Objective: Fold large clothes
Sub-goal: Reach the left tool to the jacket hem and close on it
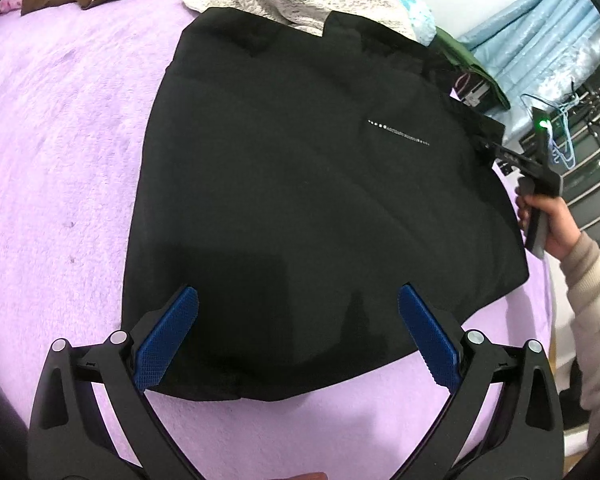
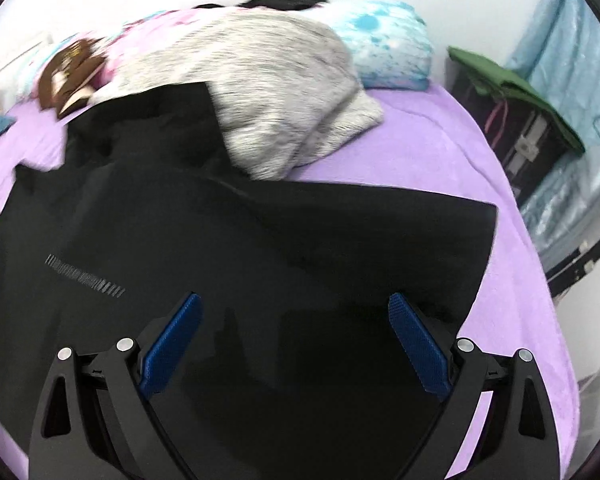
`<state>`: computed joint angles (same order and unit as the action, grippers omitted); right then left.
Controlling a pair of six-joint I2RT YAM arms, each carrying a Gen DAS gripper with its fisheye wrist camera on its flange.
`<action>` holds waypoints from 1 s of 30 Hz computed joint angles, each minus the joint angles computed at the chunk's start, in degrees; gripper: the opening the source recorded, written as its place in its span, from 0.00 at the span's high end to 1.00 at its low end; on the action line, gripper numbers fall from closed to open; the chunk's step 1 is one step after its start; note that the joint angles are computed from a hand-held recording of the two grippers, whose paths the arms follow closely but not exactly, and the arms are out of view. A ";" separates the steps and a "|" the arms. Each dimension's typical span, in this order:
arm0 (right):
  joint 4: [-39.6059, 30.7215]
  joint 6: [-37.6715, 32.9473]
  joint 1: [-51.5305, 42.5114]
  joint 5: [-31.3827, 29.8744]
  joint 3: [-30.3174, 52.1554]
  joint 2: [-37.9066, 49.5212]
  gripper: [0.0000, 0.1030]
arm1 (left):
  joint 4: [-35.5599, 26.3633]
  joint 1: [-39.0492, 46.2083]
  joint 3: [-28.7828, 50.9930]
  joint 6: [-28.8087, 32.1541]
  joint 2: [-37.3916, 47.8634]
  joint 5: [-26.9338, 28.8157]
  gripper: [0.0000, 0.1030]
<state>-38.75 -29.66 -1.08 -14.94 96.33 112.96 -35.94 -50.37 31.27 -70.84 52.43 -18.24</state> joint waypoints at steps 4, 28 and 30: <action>-2.05 3.99 0.13 3.97 10.33 9.30 0.10 | -0.31 0.76 -0.75 -0.48 -0.53 0.38 0.06; -7.24 -2.02 -15.19 -19.80 -20.09 -20.00 0.06 | -9.80 -0.36 -2.17 -8.43 -15.25 1.13 0.06; -6.67 -2.65 -15.59 -20.38 -24.93 -23.60 0.06 | -10.88 -1.10 -2.24 -9.00 -16.06 1.04 0.06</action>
